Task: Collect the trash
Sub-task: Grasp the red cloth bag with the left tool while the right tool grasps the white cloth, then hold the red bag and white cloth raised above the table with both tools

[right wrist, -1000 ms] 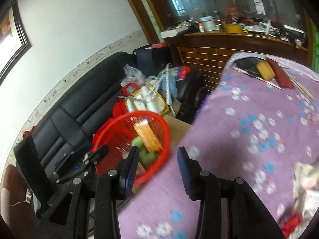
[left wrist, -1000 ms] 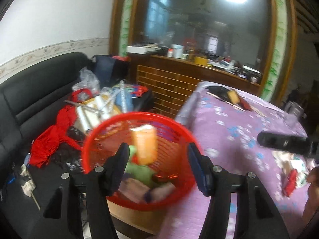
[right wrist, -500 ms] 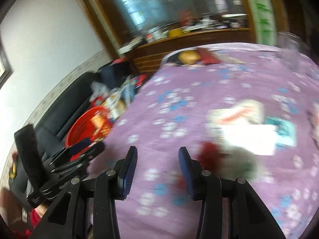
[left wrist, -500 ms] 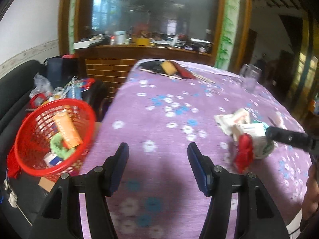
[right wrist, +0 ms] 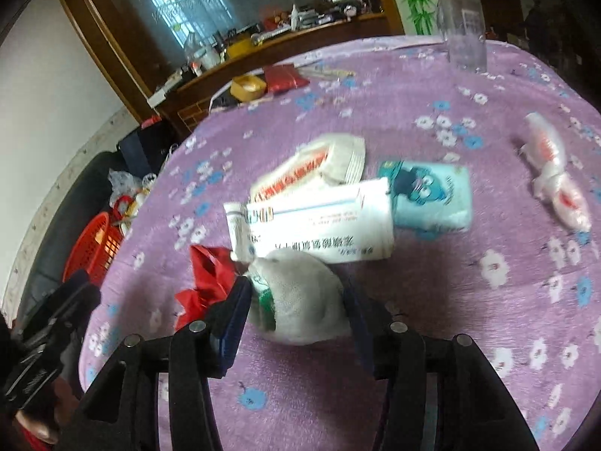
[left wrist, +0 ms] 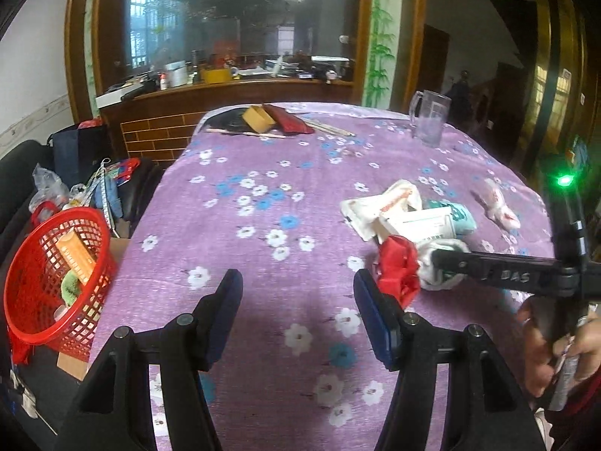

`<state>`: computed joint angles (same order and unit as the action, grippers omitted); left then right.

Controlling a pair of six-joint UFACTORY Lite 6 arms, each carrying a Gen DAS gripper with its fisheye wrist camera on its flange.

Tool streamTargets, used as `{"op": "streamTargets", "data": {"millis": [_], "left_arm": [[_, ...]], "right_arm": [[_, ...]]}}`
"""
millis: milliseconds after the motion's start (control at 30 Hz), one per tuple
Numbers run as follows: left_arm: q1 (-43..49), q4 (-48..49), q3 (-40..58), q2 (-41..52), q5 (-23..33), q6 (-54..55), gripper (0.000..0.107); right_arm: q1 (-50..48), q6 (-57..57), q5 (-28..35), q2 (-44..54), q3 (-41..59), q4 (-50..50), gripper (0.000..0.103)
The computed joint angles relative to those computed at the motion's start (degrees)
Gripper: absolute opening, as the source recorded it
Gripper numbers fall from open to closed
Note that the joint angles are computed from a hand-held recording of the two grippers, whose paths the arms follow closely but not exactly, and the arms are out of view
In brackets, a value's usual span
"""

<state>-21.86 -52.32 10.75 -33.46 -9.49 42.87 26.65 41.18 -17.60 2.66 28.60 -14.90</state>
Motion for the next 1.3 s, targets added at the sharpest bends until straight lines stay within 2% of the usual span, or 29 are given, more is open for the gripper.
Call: {"op": "streamTargets", "data": {"millis": [67,100,133,200,267,433,767,833,867,900,1000,1100,1167,1300], "left_arm": [[-0.6,3.8,1.3,2.3,0.2,-3.8,0.062],[-0.9,5.8,1.6,3.2,0.2,-5.7,0.062],[-1.7,8.2,2.4,5.0,-0.2,-8.5,0.062],[-3.0,10.5,3.4,7.2,-0.6,-11.2,0.062],[-5.4,9.9,4.5,9.7,-1.7,-11.6,0.062],[-10.6,15.2,9.0,18.5,-3.1,-18.3,0.062],[-14.0,14.3,21.3,38.1,-5.6,-18.4,0.062],[-13.7,13.8,23.1,40.2,-5.8,-17.9,0.057],[-13.3,14.6,24.1,41.3,-5.2,-18.5,0.049],[-12.9,16.4,24.6,41.9,-4.6,-20.3,0.041],[-11.5,22.8,25.6,43.0,-3.1,-26.6,0.039],[-12.0,21.5,24.5,41.8,-4.3,-25.8,0.037],[-12.2,22.3,22.1,39.2,-6.4,-27.5,0.037],[-14.0,14.6,16.4,33.3,-12.3,-24.0,0.037]], "right_arm": [[0.9,-2.8,-0.6,1.3,0.6,3.0,0.056],[0.7,-1.8,-0.7,1.3,0.6,1.5,0.052],[-0.1,1.4,-2.2,0.6,-0.4,-2.4,0.039],[-1.1,4.7,-3.7,-1.3,-2.2,-6.5,0.029],[-2.1,3.5,-5.5,-5.1,-5.7,-4.3,0.028],[-3.8,-5.4,-8.7,-15.3,-14.4,8.4,0.028],[-10.2,0.7,-13.3,-18.7,-18.8,-0.2,0.028],[-10.3,0.9,-13.9,-19.0,-19.0,-0.6,0.028],[-10.5,0.9,-14.0,-19.3,-19.3,-0.9,0.028],[-10.6,1.1,-14.2,-19.3,-19.4,-1.4,0.028],[-9.1,-2.2,-14.5,-19.9,-20.0,2.4,0.028],[-6.4,-6.2,-14.1,-20.6,-20.1,7.1,0.028],[-7.0,-5.1,-14.5,-20.0,-20.0,5.6,0.028],[-7.6,-5.5,-14.8,-20.2,-20.3,5.8,0.028]]}}
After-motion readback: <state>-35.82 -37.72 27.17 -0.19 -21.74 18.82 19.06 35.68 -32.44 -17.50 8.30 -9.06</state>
